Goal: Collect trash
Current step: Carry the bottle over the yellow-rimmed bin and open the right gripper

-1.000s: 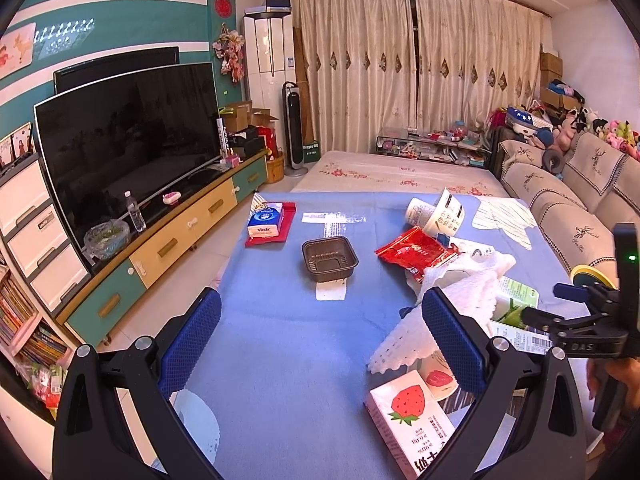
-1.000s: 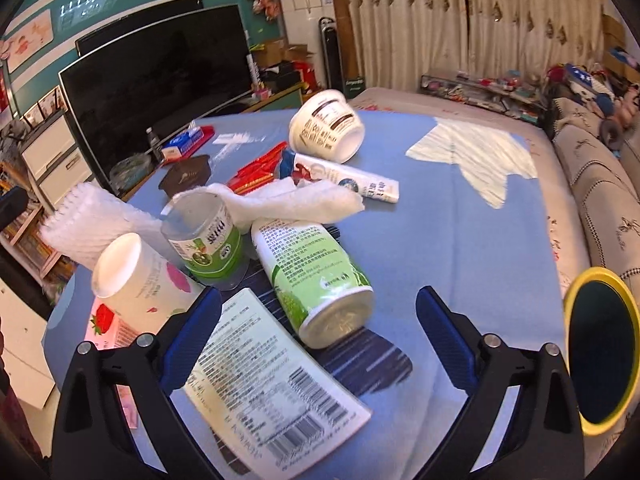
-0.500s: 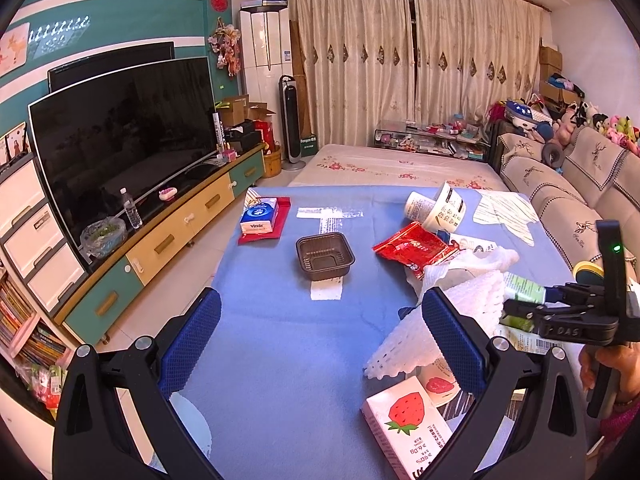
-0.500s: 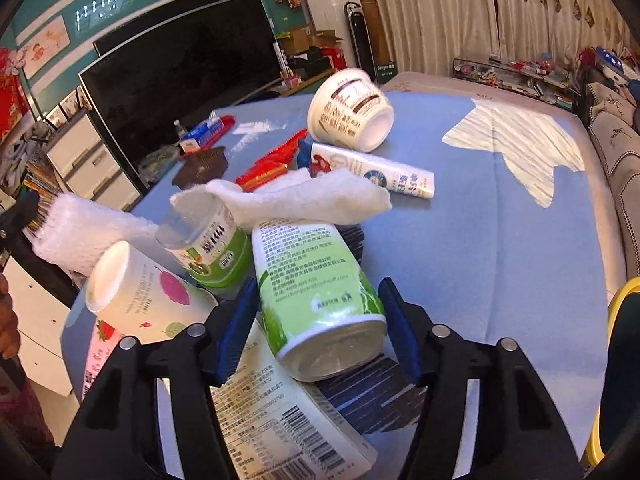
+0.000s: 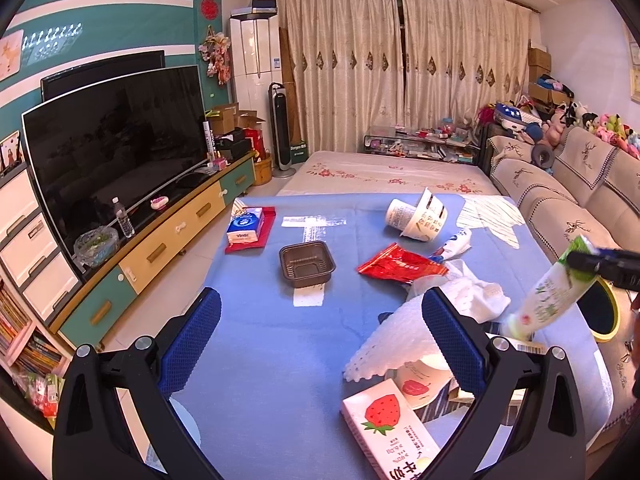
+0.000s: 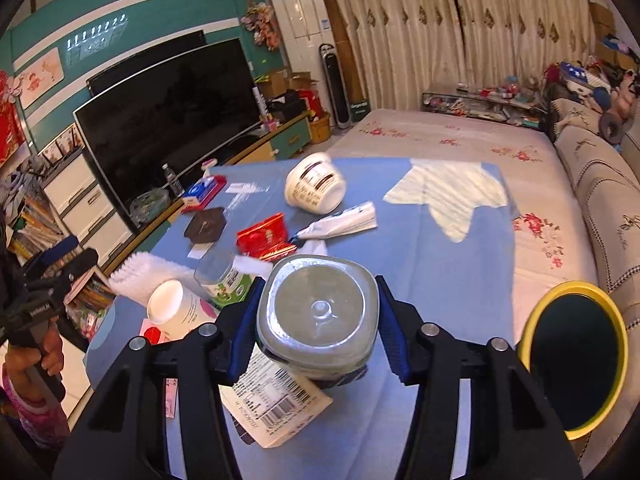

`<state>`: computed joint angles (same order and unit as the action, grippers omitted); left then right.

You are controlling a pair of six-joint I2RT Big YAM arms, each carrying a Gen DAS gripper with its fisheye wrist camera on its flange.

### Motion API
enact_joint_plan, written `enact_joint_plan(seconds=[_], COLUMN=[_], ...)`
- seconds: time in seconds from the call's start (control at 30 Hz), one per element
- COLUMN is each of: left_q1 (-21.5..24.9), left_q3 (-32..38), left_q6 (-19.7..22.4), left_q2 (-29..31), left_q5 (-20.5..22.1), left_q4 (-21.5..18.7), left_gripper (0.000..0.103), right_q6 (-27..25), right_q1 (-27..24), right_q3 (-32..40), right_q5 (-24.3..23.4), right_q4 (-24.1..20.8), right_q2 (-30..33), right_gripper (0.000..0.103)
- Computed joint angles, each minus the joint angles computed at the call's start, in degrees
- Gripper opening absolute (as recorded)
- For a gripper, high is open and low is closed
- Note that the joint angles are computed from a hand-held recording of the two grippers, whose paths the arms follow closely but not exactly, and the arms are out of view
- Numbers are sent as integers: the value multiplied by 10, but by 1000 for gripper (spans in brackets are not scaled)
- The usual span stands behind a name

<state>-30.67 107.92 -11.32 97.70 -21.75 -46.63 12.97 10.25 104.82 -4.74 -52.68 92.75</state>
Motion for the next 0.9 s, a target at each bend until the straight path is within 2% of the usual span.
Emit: enact_joint_plan(seconds=[0.3, 0.43, 0.5, 0.57, 0.63, 0.9], left_q1=[-11, -13, -15, -17, -21, -42], left_q3=[1, 2, 6, 6, 8, 28], left_q6=[4, 9, 7, 6, 9, 26], left_q2=[-7, -8, -6, -7, -6, 9], left_q5=[-5, -4, -2, 3, 4, 6], left_q4=[-1, -1, -3, -2, -1, -9], left_gripper=[99, 99, 99, 99, 99, 99], right_q6=[25, 47, 57, 69, 79, 123], right_q1=[-35, -78, -103, -128, -148, -203], right_q3=[-7, -26, -34, -43, -50, -67], right_q5=[34, 85, 131, 175, 194, 171], right_q4=[14, 33, 34, 24, 8, -76], right_q2=[-32, -58, -65, -64, -55, 52], right_gripper=[50, 50, 50, 50, 50, 50])
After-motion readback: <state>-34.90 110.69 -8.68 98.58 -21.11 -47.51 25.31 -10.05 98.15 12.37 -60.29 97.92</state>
